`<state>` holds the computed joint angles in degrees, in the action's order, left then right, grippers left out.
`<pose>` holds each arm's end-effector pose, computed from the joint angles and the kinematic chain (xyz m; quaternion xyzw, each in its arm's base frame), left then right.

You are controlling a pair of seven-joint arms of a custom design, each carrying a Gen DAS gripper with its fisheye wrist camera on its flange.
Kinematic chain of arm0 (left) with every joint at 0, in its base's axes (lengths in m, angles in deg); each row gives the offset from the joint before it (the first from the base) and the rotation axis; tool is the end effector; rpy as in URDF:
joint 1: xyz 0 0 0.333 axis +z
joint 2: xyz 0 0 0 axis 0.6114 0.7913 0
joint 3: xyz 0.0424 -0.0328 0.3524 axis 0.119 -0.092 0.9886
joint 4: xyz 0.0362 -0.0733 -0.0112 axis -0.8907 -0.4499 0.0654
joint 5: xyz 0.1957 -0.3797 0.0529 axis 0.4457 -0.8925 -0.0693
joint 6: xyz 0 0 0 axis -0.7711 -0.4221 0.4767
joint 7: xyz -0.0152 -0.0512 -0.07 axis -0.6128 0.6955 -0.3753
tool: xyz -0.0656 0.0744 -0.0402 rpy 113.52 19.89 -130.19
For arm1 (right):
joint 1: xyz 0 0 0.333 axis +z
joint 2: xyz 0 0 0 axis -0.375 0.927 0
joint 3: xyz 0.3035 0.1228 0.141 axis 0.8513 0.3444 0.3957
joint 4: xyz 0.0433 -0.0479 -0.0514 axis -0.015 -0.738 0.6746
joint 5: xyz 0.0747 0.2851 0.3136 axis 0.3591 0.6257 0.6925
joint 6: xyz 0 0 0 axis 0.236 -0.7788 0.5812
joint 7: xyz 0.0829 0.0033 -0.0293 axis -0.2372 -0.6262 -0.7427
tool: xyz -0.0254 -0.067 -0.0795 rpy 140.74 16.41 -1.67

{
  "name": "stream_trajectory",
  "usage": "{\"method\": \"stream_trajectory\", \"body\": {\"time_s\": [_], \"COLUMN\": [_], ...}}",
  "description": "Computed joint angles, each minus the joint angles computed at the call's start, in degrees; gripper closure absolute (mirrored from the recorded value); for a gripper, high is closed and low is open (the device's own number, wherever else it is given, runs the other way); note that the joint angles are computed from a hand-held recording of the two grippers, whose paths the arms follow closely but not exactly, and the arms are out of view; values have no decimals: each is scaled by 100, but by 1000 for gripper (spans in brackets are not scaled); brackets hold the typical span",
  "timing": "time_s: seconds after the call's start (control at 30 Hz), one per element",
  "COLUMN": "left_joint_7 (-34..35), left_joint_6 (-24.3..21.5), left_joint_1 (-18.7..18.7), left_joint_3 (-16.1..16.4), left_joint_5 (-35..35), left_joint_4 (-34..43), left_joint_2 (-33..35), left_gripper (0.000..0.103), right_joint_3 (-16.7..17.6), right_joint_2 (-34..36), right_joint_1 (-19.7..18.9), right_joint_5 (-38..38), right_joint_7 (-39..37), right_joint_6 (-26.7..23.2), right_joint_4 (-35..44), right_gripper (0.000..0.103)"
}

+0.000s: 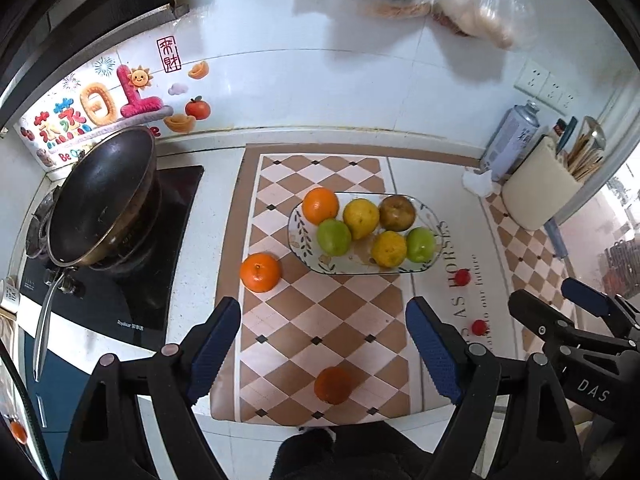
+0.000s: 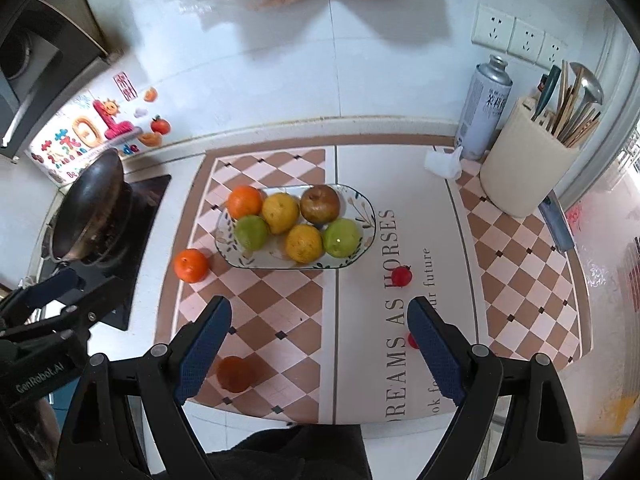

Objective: Organize fruits
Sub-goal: 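Lift both tools away from the plate, then grasp the loose orange with the left tool while the right tool grasps the other orange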

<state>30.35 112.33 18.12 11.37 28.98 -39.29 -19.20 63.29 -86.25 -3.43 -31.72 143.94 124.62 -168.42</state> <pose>0.4622 -0.3202 0.5371 -0.5919 0.7703 -0.2066 0.1164 0.4120 0.2917 0.5433 -0.5900 0.7726 -0.1602 0.1712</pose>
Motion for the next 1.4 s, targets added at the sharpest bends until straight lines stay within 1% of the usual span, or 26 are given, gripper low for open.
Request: {"method": "stream_trajectory", "body": {"time_s": [0.1, 0.23, 0.3, 0.33, 0.37, 0.4, 0.47, 0.5, 0.53, 0.57, 0.6, 0.63, 0.67, 0.7, 0.73, 0.8, 0.83, 0.93, 1.0, 1.03, 1.07, 1.13, 1.27, 1.4], "left_joint_7": [36, 43, -47, -126, -226, -291, -637, -782, -894, -1024, -1102, -1106, -1087, -1104, -1148, -1171, -1212, -1337, -1363, -1380, -1383, -1316, -1201, -856], "left_joint_6": [20, 34, 43, 13, -52, -82, -104, -144, -208, -286, -367, -497, -639, -742, -881, -1033, -1082, -1237, -1269, -1267, -1275, -1259, -1151, -958], "left_joint_1": [-33, -37, 5, 33, 72, 101, 214, 253, 286, 323, 347, 356, 365, 381, 404, 430, 445, 497, 525, 539, 551, 574, 609, 697], "left_joint_3": [10, 29, 1, -24, -54, -65, -139, -164, -173, -178, -166, -136, -98, -71, -51, -3, 13, 63, 98, 109, 120, 144, 166, 179], "left_joint_5": [-73, -123, 10, 122, 279, 404, 922, 1157, 1357, 1555, 1677, 1702, 1673, 1685, 1729, 1705, 1712, 1689, 1590, 1574, 1547, 1407, 1328, 921], "left_joint_4": [-41, -52, -55, -44, -21, -16, -69, -106, -139, -185, -218, -240, -255, -274, -302, -366, -385, -411, -387, -357, -302, -171, 240, 727], "left_joint_2": [-88, -97, -79, -59, -15, 27, 71, 87, 111, 139, 177, 227, 297, 355, 420, 486, 521, 649, 737, 793, 868, 1030, 1466, 1934], "left_gripper": [19, 19, 19, 17, 12, 0, 0, 0, 0, 0, 0, 0, 0, 0, 0, 0, 0, 0, 0, 0, 0, 0, 0, 0], "right_joint_3": [52, 33, -73, -132, -188, -247, -407, -537, -593, -713, -774, -704, -811, -768, -719, -622, -590, -532, -513, -490, -489, -527, -643, -837], "right_joint_2": [-74, -133, -102, -65, -13, 45, 349, 566, 700, 988, 1242, 1488, 1848, 2007, 2336, 2663, 2878, 3201, 3395, 3460, 3511, 3563, 3472, 3199], "right_joint_1": [-1, 13, 82, 128, 169, 217, 384, 525, 597, 756, 839, 791, 944, 930, 924, 900, 906, 900, 919, 915, 931, 996, 990, 984], "right_joint_5": [-41, 83, 352, 531, 705, 902, 1484, 1975, 2296, 2925, 3429, 3943, 4540, 4736, 4957, 5232, 5230, 5224, 5133, 5125, 5052, 4766, 4343, 3704], "right_joint_7": [100, 187, 52, -46, -154, -288, -739, -1103, -1349, -1845, -2237, -2642, -3114, -3270, -3472, -3692, -3719, -3785, -3779, -3840, -3843, -3784, -3690, -3254], "right_joint_6": [-56, -19, 116, 215, 336, 455, 681, 859, 985, 1125, 1139, 1141, 1139, 1132, 1049, 1067, 1030, 1051, 1043, 1038, 1021, 1007, 988, 1073], "right_joint_4": [17, -65, -153, -202, -245, -295, -347, -377, -398, -381, -324, -259, -150, -101, 50, 181, 301, 482, 619, 674, 723, 792, 798, 624], "right_gripper": [11, 11, 7, 6, 6, 6, 6, 6, 6, 6, 6, 6, 6, 6, 6, 6, 6, 6, 10, 20, 34, 44, 44, 44]}}
